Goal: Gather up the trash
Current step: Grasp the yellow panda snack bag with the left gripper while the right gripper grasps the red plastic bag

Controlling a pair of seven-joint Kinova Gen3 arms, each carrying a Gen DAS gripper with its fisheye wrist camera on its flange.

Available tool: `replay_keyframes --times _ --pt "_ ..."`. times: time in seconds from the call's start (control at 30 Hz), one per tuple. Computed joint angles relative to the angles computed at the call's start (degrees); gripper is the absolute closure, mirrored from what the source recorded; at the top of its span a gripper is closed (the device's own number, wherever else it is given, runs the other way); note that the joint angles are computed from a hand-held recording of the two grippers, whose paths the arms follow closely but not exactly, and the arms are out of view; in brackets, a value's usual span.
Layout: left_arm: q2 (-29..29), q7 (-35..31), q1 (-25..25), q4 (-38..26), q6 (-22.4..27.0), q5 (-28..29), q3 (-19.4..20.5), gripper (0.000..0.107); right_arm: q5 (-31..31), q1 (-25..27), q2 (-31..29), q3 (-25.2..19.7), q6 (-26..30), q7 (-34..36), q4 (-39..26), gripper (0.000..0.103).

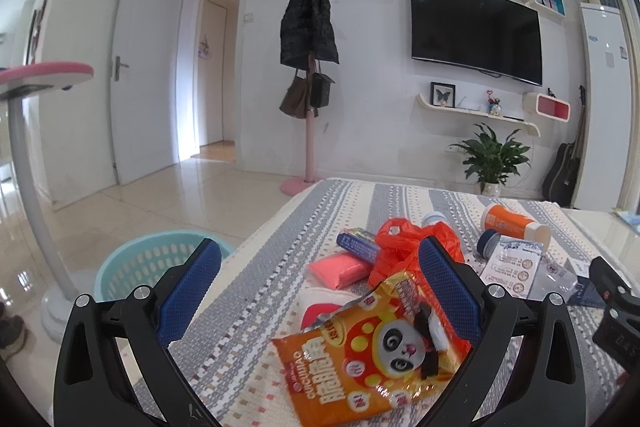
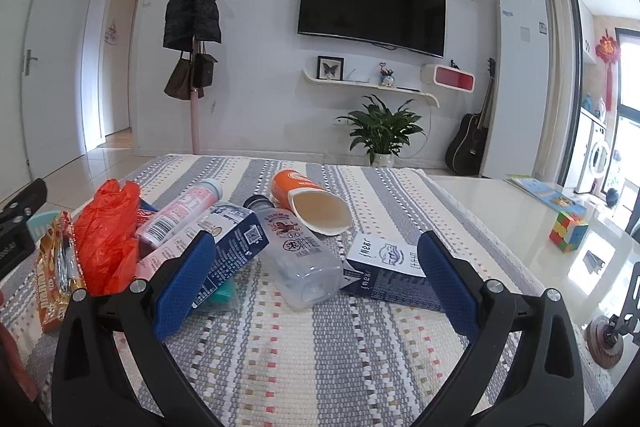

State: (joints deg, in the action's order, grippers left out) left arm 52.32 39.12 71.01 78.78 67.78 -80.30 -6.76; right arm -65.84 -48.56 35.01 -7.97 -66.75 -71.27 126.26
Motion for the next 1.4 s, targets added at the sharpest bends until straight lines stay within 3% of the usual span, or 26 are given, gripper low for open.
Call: replay_keyframes --times 0.13,0.27,0.4,0.5,0.6,0.67,0.73,0.83,1.0,1.13,1.23,1.33,1.4 --pt "-4.5 -2.0 -1.7 6.3 -4.5 -1.5 1.7 0.011 1.3 1.0 -0.6 -0.2 1.3 -2.1 0.4 0.007" --pt "-12.0 -4.3 -7.3 13.4 -13.1 -0.2 6.0 0.011 -1.3 0.5 -1.6 0.6 5.0 3.2 -1.3 0.007" --pt "-14.3 -2.0 -8.2 16.9 -19.2 -4.8 6.1 0.011 -1.4 1.4 -3.1 -0.3 6.7 3.7 -0.7 0.007" --pt "-14.7 -6.5 -12.6 16.9 -25.0 -7.5 9.3 0.012 -3.2 0.9 -5.4 0.3 9.5 7.8 -1.1 0.008" --pt "-14.3 -12.3 -15.2 15.9 -29.6 -6.2 10.4 0.011 -3.3 1.0 -7.5 -0.2 9.7 9.7 -0.5 0.021" --pt "-13.6 -14.3 -15.0 15.2 -30.9 -4.5 9.2 0.011 -2.2 1.8 -8.5 -0.6 10.7 9.1 -0.1 0.043" --pt "-13.1 -13.4 -15.2 15.2 -33.3 -4.0 8.0 0.012 -2.8 2.6 -9.7 -0.6 13.8 11.3 -0.8 0.056" --pt "-13.3 -11.3 -15.4 16.2 -38.4 -5.2 6.5 0.012 -2.8 2.7 -10.5 -0.6 15.6 12.6 -1.1 0.057" --pt "-13.1 -16.0 -15.8 15.9 -42.7 -2.3 6.4 0.012 -3.2 2.3 -10.3 -0.8 16.2 13.2 -1.2 0.057" --pt "-12.5 -17.7 -13.4 15.4 -44.0 0.2 3.5 0.012 -3.9 2.4 -10.4 -0.6 18.0 13.9 -1.5 0.057" --pt "-11.5 -24.7 -14.0 13.2 -42.8 5.3 4.6 0.012 -4.7 2.3 -10.4 -0.5 18.9 15.0 -1.9 0.057" --pt "-9.8 -31.7 -16.4 10.2 -38.7 9.9 8.8 0.013 -5.0 2.1 -10.3 -0.5 19.0 16.0 -2.2 0.057" --pt "-10.0 -33.5 -15.6 9.8 -39.3 12.5 7.2 0.013 -4.9 2.0 -10.4 -0.6 19.4 16.4 -2.4 0.057"
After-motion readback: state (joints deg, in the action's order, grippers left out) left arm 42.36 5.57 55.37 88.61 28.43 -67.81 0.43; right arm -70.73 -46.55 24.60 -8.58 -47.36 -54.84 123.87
